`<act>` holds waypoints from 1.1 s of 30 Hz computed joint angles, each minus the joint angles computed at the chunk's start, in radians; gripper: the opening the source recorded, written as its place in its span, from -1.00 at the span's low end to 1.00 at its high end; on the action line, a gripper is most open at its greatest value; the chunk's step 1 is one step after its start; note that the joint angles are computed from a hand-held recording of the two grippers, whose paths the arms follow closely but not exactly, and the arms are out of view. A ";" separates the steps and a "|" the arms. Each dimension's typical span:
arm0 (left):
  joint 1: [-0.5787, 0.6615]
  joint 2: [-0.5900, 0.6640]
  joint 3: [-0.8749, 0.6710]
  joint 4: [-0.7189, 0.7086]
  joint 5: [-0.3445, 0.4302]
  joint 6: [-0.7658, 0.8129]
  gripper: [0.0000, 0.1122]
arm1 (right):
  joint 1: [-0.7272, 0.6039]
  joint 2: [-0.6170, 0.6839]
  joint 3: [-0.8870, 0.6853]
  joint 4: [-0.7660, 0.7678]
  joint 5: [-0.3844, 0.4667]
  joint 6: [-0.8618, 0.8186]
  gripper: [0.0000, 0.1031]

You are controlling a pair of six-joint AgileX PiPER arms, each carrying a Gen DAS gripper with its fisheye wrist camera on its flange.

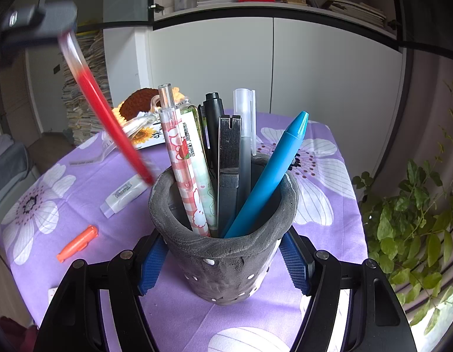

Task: Organize stationery
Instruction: 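Lift the red pen with the left tool over the cup's rim, then lower the red pen into the cup and open the left tool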

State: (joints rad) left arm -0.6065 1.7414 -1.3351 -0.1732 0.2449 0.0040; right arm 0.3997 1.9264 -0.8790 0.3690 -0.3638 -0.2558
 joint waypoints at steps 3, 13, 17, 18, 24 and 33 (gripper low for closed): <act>-0.006 -0.028 -0.017 0.013 -0.002 -0.013 -0.87 | 0.000 0.000 0.000 0.002 0.001 -0.002 0.39; -0.058 0.009 -0.083 0.027 -0.019 -0.016 -0.87 | -0.001 -0.001 -0.001 0.002 0.004 -0.003 0.39; -0.075 0.074 -0.116 0.085 -0.014 -0.068 -0.87 | -0.002 -0.001 -0.001 0.001 0.004 -0.002 0.39; -0.081 0.078 -0.108 0.145 -0.035 -0.118 -0.86 | -0.002 -0.001 -0.002 -0.003 0.005 0.001 0.39; -0.073 0.077 -0.109 0.014 -0.051 0.021 -0.87 | -0.003 -0.002 -0.002 -0.004 0.006 0.000 0.39; -0.094 0.125 -0.127 0.145 -0.033 -0.067 -0.87 | -0.002 -0.004 0.001 -0.001 0.004 -0.001 0.39</act>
State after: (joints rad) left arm -0.7003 1.8664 -1.4620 -0.0282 0.2117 -0.0626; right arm 0.3978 1.9229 -0.8779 0.3679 -0.3603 -0.2571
